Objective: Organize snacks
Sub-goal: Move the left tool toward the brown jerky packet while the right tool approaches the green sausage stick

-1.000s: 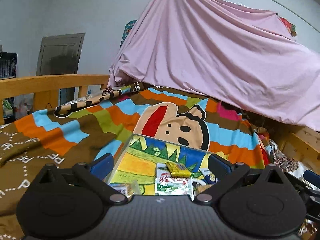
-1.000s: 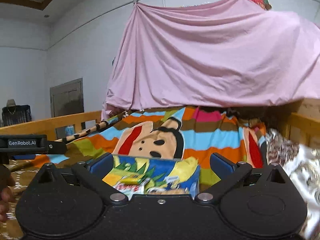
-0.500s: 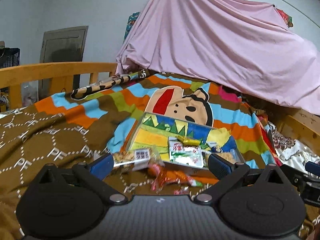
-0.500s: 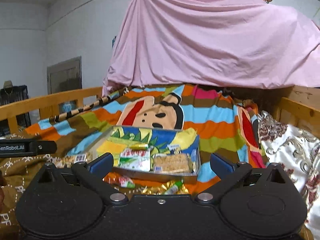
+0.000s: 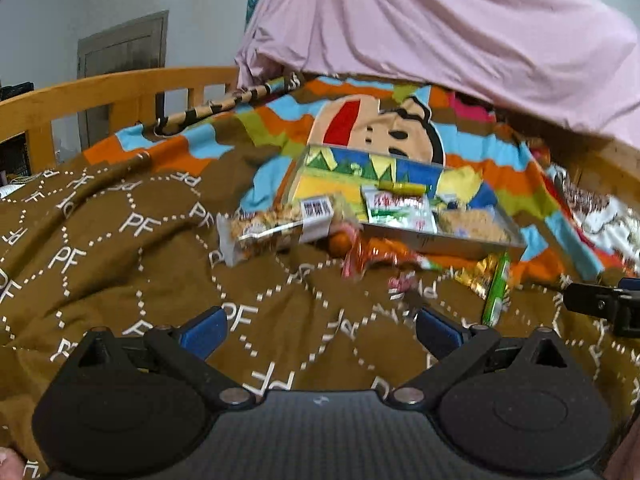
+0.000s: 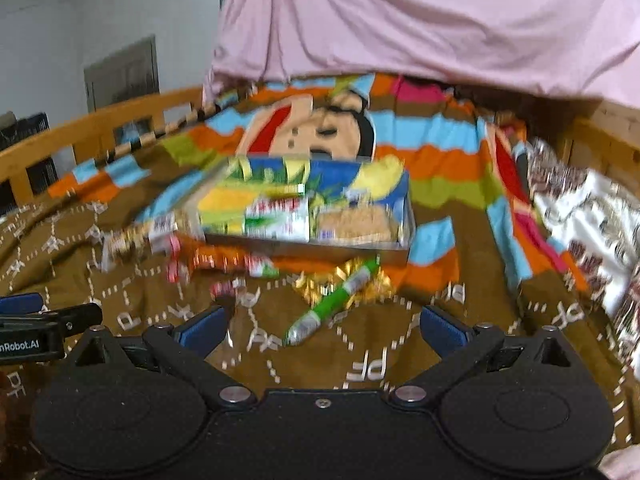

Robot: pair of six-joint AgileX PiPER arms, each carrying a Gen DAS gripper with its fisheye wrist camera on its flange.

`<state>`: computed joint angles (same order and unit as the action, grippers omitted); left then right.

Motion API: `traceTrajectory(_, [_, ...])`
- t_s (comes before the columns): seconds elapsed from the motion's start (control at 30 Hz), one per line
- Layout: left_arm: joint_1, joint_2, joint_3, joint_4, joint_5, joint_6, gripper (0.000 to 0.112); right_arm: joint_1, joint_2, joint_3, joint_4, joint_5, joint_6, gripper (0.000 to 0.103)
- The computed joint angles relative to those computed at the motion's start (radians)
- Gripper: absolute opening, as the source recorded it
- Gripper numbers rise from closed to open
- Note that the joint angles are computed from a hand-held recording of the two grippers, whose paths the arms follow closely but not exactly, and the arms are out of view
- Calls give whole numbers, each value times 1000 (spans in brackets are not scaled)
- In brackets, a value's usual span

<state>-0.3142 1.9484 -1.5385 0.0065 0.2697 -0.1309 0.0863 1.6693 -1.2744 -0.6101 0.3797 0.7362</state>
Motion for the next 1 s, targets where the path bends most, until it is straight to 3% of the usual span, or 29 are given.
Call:
traceTrajectory(0.2, [13, 28, -52, -151, 99, 147, 103, -32, 63, -97, 246, 111, -196, 102])
traceTrajectory(0.3, [15, 41, -74, -224, 118, 231, 103, -80, 68, -119, 448, 118, -365, 102])
traceTrajectory(0.53, [9, 89, -136, -363, 149, 391, 103, -160, 168, -274, 676, 260, -513, 102])
traceTrajectory(0.63, [24, 144, -223, -515, 236, 531, 103, -200, 218, -339, 829, 294, -660, 102])
traceTrajectory(0.73, [28, 205, -324, -611, 325, 615, 103, -215, 269, -410, 875, 289, -745, 102])
traceTrajectory(0.9, [3, 332, -543, -553, 436, 554, 103, -257, 395, -602, 967, 364, -854, 101])
traceTrajectory(1.0, [-3, 420, -696, -523, 509, 508, 102, -284, 478, -729, 1001, 438, -875, 94])
